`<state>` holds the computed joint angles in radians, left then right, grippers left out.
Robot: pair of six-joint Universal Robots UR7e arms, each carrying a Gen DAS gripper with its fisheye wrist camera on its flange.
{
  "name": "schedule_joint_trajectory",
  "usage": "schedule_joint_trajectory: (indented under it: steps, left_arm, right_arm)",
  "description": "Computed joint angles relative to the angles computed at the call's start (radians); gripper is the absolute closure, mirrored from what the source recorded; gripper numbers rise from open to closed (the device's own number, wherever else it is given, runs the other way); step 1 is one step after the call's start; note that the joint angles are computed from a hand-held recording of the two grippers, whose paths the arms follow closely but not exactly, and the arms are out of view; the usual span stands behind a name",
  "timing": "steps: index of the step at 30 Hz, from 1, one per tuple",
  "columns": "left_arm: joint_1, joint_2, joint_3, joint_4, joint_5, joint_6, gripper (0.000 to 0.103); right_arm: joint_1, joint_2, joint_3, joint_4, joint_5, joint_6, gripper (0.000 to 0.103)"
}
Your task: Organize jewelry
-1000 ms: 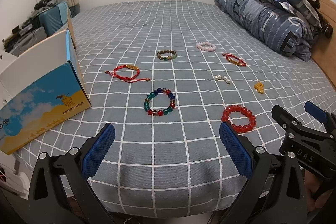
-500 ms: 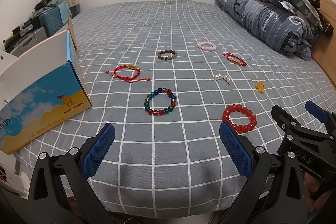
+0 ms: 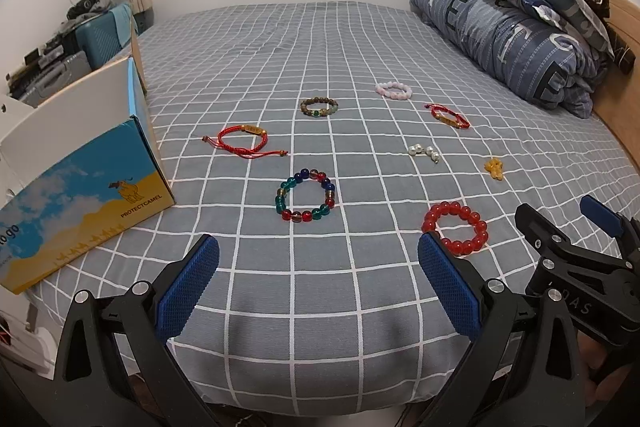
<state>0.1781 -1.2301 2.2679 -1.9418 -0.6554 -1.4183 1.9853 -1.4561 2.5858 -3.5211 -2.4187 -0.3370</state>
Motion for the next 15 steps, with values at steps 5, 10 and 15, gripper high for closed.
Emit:
schedule_joint_trajectory:
  steps: [5,10,15]
  left_arm:
    - [-0.001,0.001,0.001,-0.005,-0.003,0.004,0.006]
    - [-0.004,0.006,-0.002,-0.01,-0.004,0.009,0.006]
    - [-0.008,0.001,-0.034,0.051,0.016,-0.023,0.006]
  right_arm:
    - [0.002,0.003,0.0,-0.003,-0.005,-0.002,0.007]
    - [0.01,0.011,-0.003,-0.02,-0.013,-0.015,0.007]
    - [0.021,-0.028,-0.012,-0.004,-0.006,-0.019,0.007]
